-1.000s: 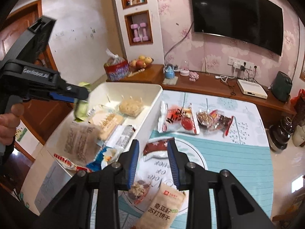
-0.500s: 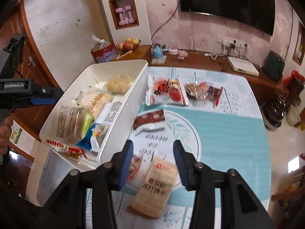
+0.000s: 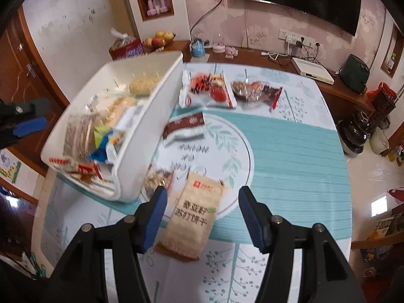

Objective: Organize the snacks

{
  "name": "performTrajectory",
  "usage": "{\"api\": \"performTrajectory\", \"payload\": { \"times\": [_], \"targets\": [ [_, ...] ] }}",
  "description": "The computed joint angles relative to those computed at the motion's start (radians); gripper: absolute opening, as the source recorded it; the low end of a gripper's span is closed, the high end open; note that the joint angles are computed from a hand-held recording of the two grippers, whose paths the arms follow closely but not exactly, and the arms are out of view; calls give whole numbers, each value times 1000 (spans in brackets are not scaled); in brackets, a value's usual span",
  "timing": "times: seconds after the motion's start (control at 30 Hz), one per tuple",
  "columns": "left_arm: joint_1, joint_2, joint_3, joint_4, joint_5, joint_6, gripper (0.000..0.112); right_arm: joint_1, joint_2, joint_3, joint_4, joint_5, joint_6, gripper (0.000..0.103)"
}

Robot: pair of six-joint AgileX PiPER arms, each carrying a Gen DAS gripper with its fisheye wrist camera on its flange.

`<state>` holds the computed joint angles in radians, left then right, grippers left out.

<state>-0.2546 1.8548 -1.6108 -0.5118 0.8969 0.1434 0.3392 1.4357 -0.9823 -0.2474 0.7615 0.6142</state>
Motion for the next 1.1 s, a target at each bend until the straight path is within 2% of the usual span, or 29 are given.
{"api": "performTrajectory", "payload": {
  "times": [0.27,0.33,0.63,0.73,0.83,1.1],
  "targets": [
    [-42,-120,194,-28,-84,-64,68,27,-4,98,31,-75,-95,59],
    [-60,-140,224,-18,-93,-102,75,26,-4,109,49,-80,-134,59],
    [-148,-199,367,-5,-192,-327,84,-49,-33,176,238,-135,-404,60],
    [-180,-208,401,-3,-247,-395,90,-88,-41,192,324,-147,-509,69],
    [-207,-212,421,23,-293,-475,92,-117,-33,200,401,-169,-610,70],
    [-254,-205,468,79,-367,-674,92,-107,43,194,425,-244,-645,71]
  ]
}}
